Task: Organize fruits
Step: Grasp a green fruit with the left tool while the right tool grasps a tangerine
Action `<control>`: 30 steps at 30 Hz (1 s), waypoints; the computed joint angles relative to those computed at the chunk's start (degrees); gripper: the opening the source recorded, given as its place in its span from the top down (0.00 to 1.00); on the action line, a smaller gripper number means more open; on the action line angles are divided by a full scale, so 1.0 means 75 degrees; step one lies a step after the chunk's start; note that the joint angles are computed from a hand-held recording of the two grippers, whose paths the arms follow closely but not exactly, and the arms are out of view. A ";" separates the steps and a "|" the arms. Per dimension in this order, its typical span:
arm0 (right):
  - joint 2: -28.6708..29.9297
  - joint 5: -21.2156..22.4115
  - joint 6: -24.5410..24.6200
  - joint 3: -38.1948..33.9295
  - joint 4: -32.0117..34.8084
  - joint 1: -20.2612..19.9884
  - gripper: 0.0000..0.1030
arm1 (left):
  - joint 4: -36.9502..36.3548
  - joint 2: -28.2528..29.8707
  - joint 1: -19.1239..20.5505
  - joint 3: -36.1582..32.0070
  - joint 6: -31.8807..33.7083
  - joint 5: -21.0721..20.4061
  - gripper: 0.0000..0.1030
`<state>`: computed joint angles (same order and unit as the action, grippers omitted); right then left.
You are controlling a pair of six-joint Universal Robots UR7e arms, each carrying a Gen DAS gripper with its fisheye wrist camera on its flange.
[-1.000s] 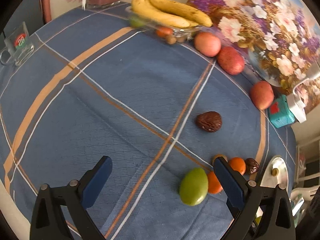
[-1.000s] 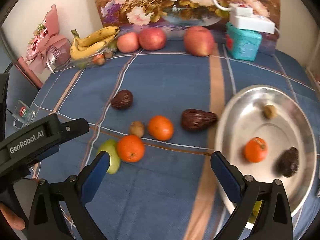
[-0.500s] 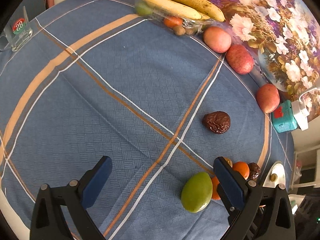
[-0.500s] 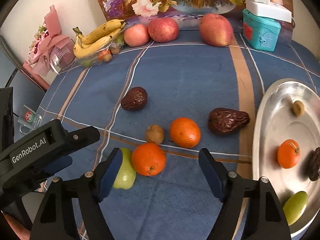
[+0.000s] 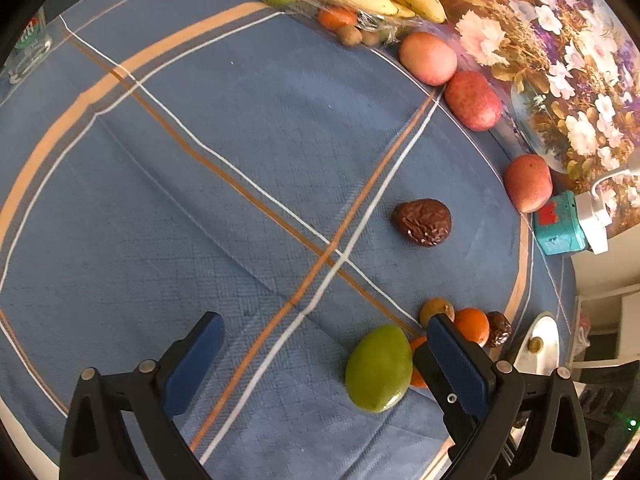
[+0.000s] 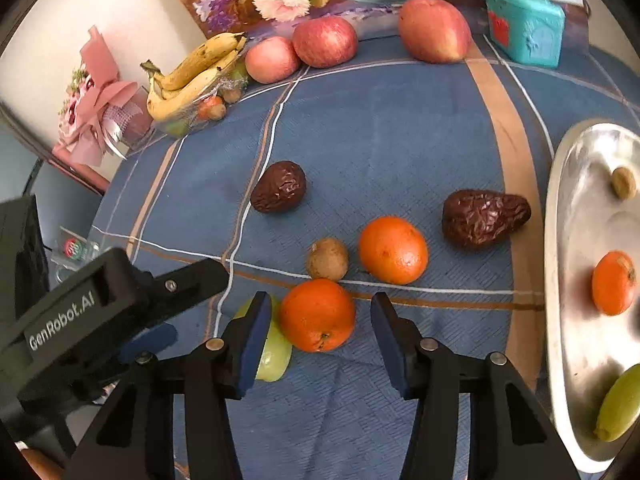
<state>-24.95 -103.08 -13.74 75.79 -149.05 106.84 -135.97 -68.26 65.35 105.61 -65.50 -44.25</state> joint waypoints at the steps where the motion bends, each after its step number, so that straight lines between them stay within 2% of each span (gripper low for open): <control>1: -0.0007 0.0053 0.0074 0.0002 0.0023 -0.0024 0.51 | -0.0051 0.0004 -0.0007 0.0010 0.0031 -0.0037 0.01; 4: -0.0026 0.0263 0.0173 -0.0015 0.0134 -0.0089 0.61 | -0.0149 0.0034 -0.0022 0.0002 0.0096 -0.0119 0.02; 7: -0.0034 0.0245 0.0205 0.0008 0.0116 -0.0077 0.61 | -0.0248 0.0058 -0.0032 -0.0001 0.0131 -0.0211 0.03; 16: -0.0253 0.0067 0.0401 0.0183 0.0190 -0.0139 0.61 | -0.0030 0.0230 -0.0050 -0.0135 0.0224 -0.0474 0.18; 22: -0.0451 -0.0378 0.0491 0.0437 0.0103 -0.0115 0.61 | 0.0119 0.0393 -0.0111 -0.0261 0.0362 -0.0557 0.30; 25: -0.0539 -0.0596 0.0665 0.0550 0.0097 -0.0094 0.61 | 0.0159 0.0458 -0.0114 -0.0317 0.0458 -0.0641 0.33; 29: -0.0577 -0.0877 0.0676 0.0572 0.0127 -0.0067 0.61 | 0.0270 0.0544 -0.0117 -0.0390 0.0591 -0.0731 0.54; 30: -0.0580 -0.0919 0.0661 0.0570 0.0142 -0.0063 0.61 | 0.0284 0.0560 -0.0118 -0.0399 0.0613 -0.0757 0.56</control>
